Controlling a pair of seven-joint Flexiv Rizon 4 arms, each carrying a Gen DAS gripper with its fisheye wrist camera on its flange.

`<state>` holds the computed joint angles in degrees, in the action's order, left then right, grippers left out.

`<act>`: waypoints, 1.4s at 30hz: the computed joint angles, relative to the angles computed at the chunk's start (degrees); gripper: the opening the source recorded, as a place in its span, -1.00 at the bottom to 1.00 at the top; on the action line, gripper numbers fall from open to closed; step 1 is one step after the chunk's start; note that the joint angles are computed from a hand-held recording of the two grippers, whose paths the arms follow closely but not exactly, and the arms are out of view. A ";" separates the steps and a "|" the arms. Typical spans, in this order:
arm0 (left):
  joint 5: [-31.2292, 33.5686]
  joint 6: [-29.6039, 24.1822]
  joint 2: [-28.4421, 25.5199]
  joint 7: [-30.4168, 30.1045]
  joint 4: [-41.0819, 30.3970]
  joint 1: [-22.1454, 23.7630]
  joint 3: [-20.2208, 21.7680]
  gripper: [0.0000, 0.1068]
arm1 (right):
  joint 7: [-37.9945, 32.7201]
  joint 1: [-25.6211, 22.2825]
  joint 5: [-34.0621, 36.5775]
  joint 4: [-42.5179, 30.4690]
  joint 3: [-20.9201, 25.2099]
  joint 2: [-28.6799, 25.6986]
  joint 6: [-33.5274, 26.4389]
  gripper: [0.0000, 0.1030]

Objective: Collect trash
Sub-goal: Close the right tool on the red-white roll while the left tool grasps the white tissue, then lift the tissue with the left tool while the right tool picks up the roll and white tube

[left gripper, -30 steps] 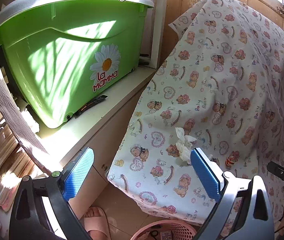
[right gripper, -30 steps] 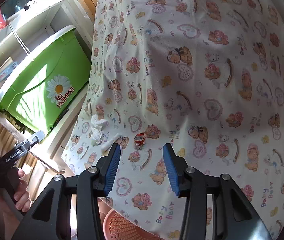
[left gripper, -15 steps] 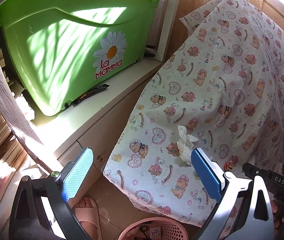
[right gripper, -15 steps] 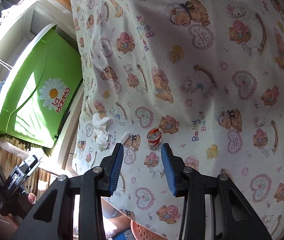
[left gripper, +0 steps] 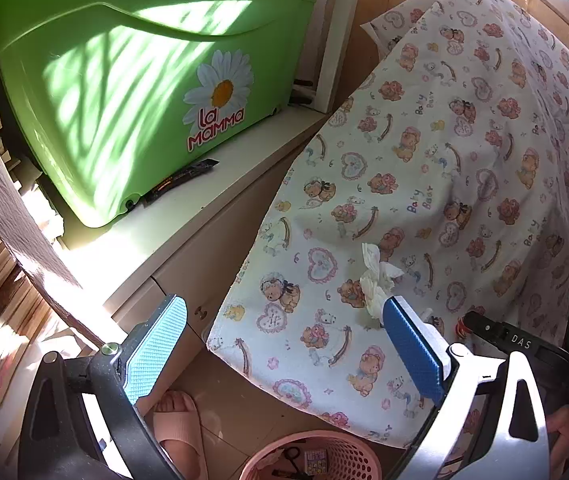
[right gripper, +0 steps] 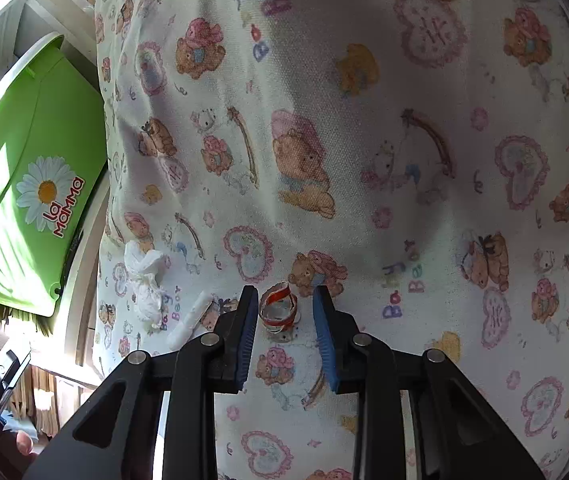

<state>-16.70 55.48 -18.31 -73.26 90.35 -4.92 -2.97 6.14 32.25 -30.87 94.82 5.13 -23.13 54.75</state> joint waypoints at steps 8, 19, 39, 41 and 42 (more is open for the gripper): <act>-1.44 -2.65 -0.67 1.24 -1.07 0.40 -0.96 0.79 | -2.98 -0.01 1.16 -0.26 0.77 0.19 -1.08 -0.89; -3.64 -21.49 -10.08 1.64 -15.26 -1.22 -3.10 -0.37 | -2.58 -0.45 -2.77 4.75 1.65 5.43 1.20 -0.89; 0.05 -21.22 -14.37 -3.05 -16.98 -4.38 -3.05 -0.79 | -0.60 -2.25 -5.31 10.52 4.08 11.15 -0.85 -0.89; -0.59 -19.50 -13.55 -2.68 -15.61 -4.16 -3.04 -0.81 | -0.22 -2.49 -5.44 11.16 4.27 11.74 -0.93 -0.89; -0.98 -19.17 -13.13 -3.15 -15.38 -3.98 -2.91 -0.81 | -0.07 -2.60 -5.61 11.42 4.37 11.97 -0.82 -0.89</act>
